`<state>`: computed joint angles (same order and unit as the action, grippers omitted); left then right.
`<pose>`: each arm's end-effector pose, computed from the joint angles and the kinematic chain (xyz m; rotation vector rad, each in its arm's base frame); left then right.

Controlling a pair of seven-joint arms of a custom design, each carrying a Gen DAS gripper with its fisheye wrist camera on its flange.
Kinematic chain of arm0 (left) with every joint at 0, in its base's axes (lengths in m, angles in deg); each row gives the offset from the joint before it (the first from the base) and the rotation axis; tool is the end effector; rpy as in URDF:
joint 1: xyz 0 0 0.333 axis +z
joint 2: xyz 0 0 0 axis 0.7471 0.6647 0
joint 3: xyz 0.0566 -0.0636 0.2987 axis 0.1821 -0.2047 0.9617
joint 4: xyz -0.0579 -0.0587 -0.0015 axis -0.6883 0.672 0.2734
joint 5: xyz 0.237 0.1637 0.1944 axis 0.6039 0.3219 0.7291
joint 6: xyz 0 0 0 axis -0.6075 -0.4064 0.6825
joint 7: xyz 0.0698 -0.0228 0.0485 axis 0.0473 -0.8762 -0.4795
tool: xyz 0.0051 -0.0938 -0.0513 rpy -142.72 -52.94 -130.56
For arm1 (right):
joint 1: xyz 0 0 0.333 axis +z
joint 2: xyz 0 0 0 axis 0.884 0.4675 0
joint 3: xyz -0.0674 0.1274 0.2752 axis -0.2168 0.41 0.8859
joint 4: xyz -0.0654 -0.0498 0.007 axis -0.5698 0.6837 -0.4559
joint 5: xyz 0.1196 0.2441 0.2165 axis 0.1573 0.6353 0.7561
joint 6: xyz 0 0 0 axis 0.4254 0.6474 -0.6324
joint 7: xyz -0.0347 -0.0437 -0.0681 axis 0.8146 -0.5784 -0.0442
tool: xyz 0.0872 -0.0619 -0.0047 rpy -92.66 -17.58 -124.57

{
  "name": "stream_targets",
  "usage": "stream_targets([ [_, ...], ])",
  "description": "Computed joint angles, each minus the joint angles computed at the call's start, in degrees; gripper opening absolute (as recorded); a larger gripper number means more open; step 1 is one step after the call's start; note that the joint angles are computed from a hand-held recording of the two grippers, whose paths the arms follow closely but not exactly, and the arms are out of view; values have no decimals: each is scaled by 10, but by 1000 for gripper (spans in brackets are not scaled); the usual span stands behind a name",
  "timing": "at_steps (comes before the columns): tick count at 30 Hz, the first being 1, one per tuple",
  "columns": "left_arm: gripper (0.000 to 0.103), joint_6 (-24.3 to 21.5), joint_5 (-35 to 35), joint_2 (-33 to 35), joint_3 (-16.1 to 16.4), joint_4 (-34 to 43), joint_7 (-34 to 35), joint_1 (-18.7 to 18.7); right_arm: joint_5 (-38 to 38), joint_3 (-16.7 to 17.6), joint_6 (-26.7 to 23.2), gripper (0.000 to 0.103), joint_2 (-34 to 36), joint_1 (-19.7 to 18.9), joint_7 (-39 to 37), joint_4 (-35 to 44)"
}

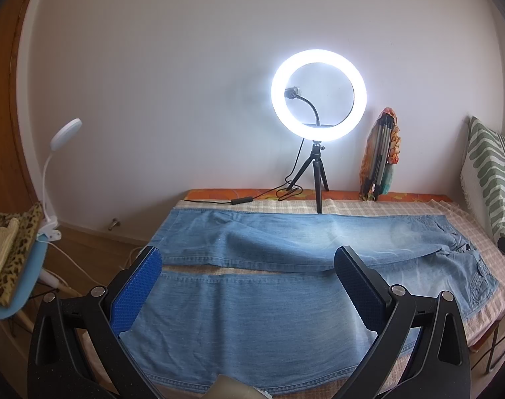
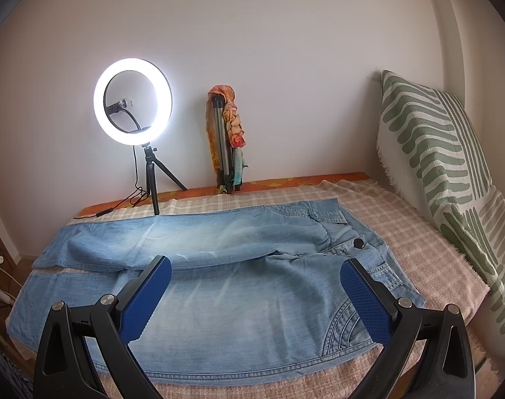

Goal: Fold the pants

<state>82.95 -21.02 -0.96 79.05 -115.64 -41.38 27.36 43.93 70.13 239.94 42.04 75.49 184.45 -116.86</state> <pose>0.5694 -0.2775 0.6979 -1.6202 1.4284 -0.8728 0.6353 0.0777 0.6294 -1.4626 1.6377 -0.9018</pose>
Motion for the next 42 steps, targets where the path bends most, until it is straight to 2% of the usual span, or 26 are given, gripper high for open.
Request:
stream_targets([
  [32,103,-9,5,10,4,11,1,-1,23,6,-11,103,17,-1,-24,22],
  [37,103,-8,-16,23,6,24,32,9,69,26,-31,103,46,-16,-76,66],
  [42,103,1,-118,45,-1,50,130,50,149,70,-32,103,94,-46,-188,135],
])
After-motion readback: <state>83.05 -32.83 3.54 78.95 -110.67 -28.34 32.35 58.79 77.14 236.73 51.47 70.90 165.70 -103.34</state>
